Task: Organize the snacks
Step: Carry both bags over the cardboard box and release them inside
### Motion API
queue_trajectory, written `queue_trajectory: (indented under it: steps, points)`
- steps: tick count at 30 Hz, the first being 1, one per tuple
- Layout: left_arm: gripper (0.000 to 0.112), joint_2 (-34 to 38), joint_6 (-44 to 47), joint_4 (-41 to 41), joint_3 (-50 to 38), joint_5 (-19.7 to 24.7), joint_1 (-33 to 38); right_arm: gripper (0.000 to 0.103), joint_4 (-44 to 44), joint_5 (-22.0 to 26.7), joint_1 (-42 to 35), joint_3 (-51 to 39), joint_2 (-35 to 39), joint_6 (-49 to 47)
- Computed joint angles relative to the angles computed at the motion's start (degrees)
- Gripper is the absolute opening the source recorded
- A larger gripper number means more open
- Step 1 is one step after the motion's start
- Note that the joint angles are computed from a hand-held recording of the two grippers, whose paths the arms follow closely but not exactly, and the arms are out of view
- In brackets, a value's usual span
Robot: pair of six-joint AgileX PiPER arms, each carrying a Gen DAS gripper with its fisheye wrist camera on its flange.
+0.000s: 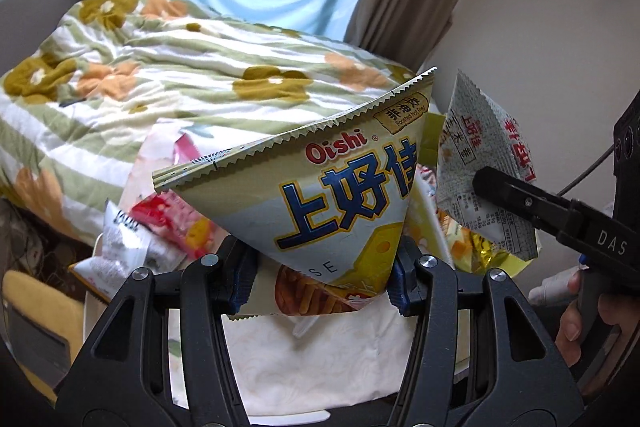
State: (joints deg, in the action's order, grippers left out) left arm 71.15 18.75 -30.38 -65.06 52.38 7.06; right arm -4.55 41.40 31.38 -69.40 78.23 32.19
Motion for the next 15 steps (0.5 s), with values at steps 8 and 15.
queue_trajectory:
  steps: [8, 15]
  points:
    - [0.049, 11.62, -19.02, 12.22, -13.95, -6.35, -21.25, 0.060, 10.32, 3.50, -19.78, 2.65, -6.42, -19.31]
    - [0.049, 31.80, -30.94, 21.00, -36.92, -2.81, -31.87, 0.060, 26.49, 7.58, -39.53, -0.20, -1.34, -43.79]
